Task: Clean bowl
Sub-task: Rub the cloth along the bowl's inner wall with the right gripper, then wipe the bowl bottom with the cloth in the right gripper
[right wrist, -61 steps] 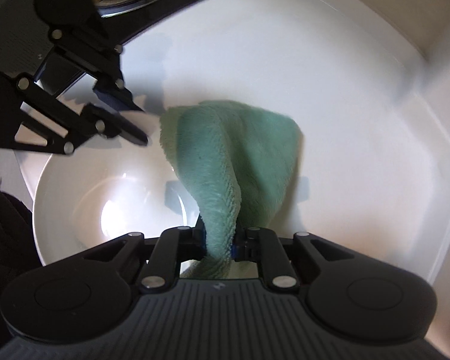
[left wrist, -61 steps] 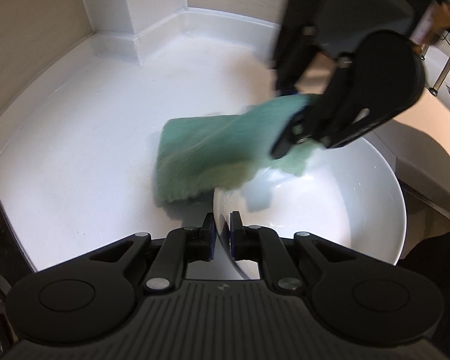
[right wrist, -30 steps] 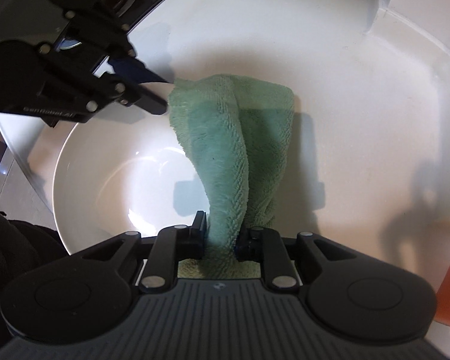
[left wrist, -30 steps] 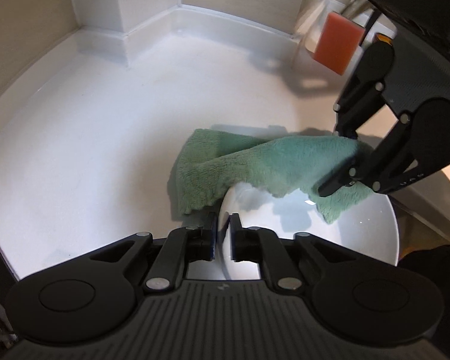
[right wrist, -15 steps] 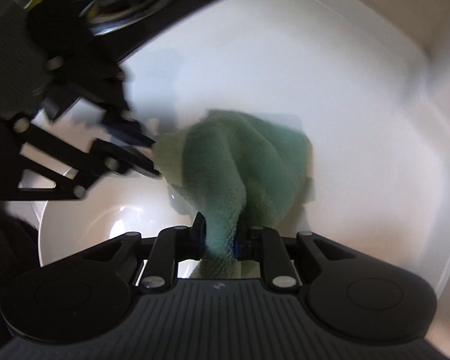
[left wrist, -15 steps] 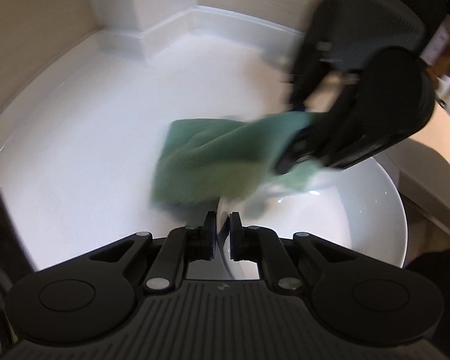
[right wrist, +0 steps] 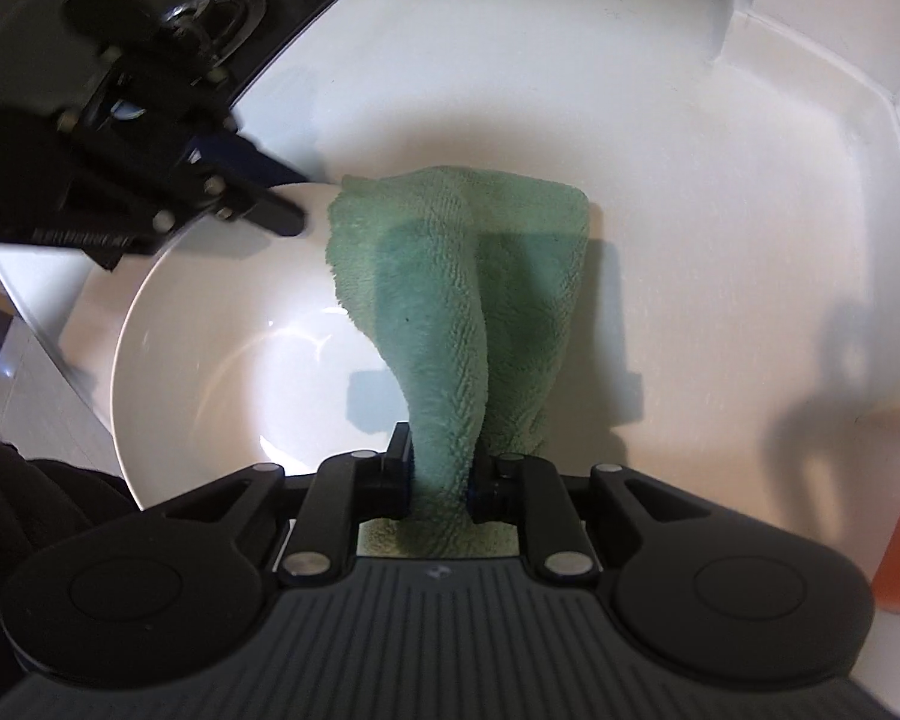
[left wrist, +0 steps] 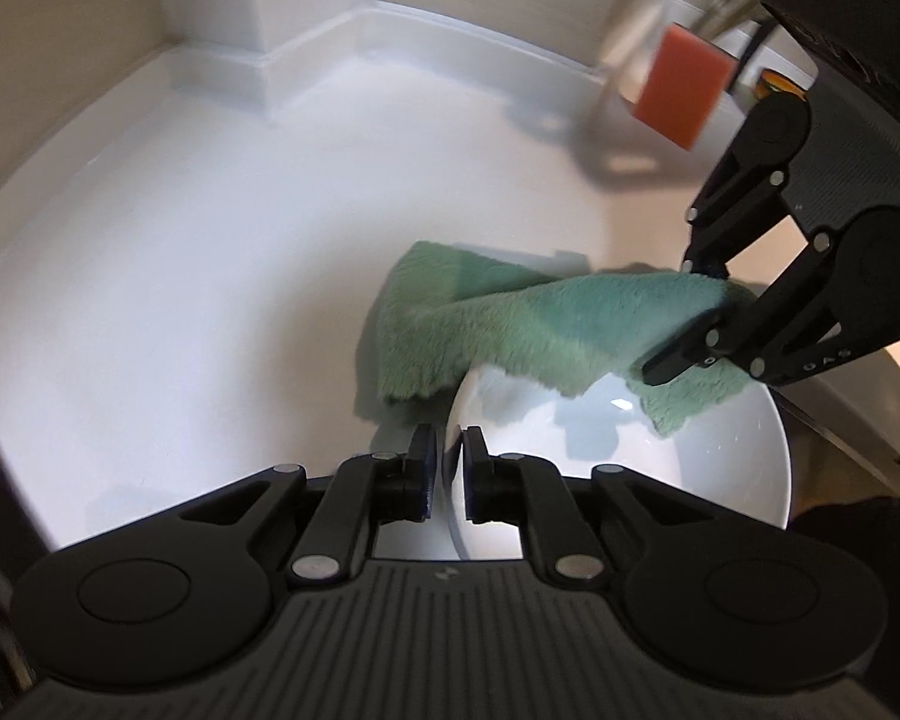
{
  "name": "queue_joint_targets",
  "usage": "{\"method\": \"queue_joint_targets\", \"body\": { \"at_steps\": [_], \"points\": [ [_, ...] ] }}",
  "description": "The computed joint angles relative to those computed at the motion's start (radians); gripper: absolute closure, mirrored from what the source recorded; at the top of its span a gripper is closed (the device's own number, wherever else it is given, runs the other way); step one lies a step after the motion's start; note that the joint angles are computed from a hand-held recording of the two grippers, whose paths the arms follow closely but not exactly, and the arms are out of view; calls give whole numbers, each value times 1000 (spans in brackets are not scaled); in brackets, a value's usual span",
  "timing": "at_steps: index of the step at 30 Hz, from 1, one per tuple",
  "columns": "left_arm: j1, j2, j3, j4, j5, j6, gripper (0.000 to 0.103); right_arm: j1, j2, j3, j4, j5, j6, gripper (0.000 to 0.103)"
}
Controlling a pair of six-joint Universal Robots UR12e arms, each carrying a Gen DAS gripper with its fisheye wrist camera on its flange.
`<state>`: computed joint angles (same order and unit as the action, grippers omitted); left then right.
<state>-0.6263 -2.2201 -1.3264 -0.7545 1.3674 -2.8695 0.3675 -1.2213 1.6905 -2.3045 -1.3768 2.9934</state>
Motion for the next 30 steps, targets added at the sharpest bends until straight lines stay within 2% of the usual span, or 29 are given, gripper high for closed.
{"method": "queue_joint_targets", "body": {
  "at_steps": [4,7,11,12,15,17,18,20,28,30],
  "points": [
    [-17,10,-14,7,54,37,99,17,25,-56,63,-60,-86,90],
    [-26,27,-51,47,82,-26,99,33,46,-90,45,-108,-144,91],
    [-48,46,-98,118,200,-135,98,43,83,-128,-23,-85,-280,88],
    [-50,50,-107,129,210,-159,98,41,84,-123,-40,-77,-282,88],
    [-54,61,-133,161,241,-223,97,21,69,-101,-23,-45,-142,93],
    [-48,67,-147,176,228,-254,95,13,43,-64,-7,-38,-76,93],
    [-40,70,-147,168,197,-260,89,8,30,-45,-2,-30,-43,91],
    [-25,70,-137,137,144,-261,86,-5,6,-4,-18,13,15,91],
    [-10,3,7,-14,86,-72,86,-3,-13,30,-48,5,49,89],
    [-10,-8,31,-38,75,-49,88,0,-7,23,-44,5,47,88]
  ]
}}
